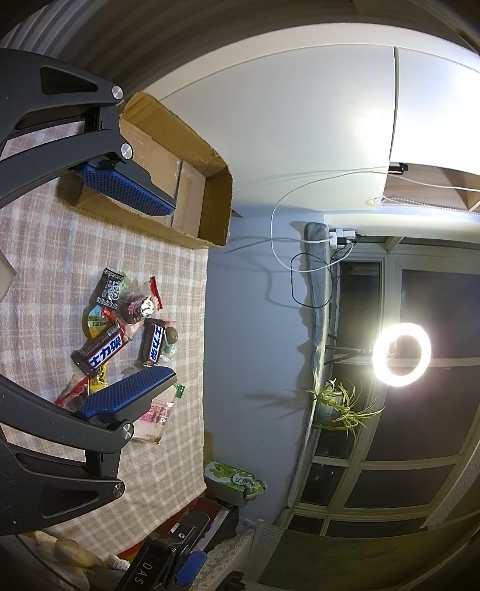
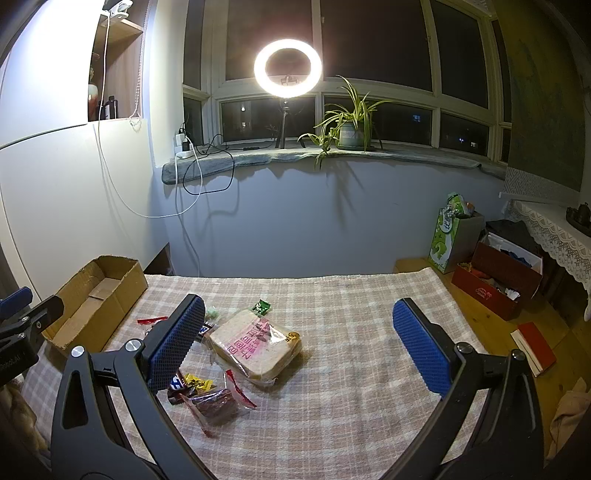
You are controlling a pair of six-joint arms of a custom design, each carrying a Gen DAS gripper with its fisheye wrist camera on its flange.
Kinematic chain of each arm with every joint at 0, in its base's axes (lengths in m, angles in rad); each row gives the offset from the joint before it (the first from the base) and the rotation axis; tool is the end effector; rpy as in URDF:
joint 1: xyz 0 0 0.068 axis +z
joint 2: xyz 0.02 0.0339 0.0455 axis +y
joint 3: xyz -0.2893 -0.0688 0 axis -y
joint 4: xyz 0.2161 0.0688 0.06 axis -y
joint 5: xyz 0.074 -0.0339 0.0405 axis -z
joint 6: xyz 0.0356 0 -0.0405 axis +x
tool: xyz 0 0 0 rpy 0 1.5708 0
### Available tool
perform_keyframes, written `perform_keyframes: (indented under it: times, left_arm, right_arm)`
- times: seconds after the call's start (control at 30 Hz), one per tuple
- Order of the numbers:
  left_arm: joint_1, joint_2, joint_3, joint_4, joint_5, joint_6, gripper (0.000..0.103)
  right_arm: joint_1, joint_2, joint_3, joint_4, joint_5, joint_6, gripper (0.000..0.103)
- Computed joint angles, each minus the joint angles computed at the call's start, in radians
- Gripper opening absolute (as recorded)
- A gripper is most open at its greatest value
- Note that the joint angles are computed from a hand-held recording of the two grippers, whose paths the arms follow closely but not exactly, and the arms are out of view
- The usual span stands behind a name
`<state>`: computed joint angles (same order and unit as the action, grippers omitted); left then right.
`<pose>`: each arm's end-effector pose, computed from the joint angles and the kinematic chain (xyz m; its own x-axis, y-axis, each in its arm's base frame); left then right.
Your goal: Organize snacks
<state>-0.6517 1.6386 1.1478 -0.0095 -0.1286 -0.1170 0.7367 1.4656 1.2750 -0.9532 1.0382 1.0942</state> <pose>0.2845 -0.2113 0.3008 -0.4385 0.1890 -0.8786 0.4640 0.8848 -0.0413 0.2067 0.1461 0.3354 -0.3776 0.2666 -0.8867 0.5638 0.8259 0.0083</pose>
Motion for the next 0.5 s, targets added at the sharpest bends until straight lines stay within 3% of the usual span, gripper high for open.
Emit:
perform_keyframes:
  times: [0.23,0.5]
  left_arm:
    - [-0.006,0.007,0.009,-0.01,0.0,-0.003,0.084]
    - [-0.002,0.049,0.035,-0.041,0.047,-0.024,0.084]
  right_arm:
    - [-0.005,0.003,-0.007,0.015,-0.013,-0.008,0.103]
    - [-0.076,-0.067,-0.123,0.187,-0.109,-0.133,0.103]
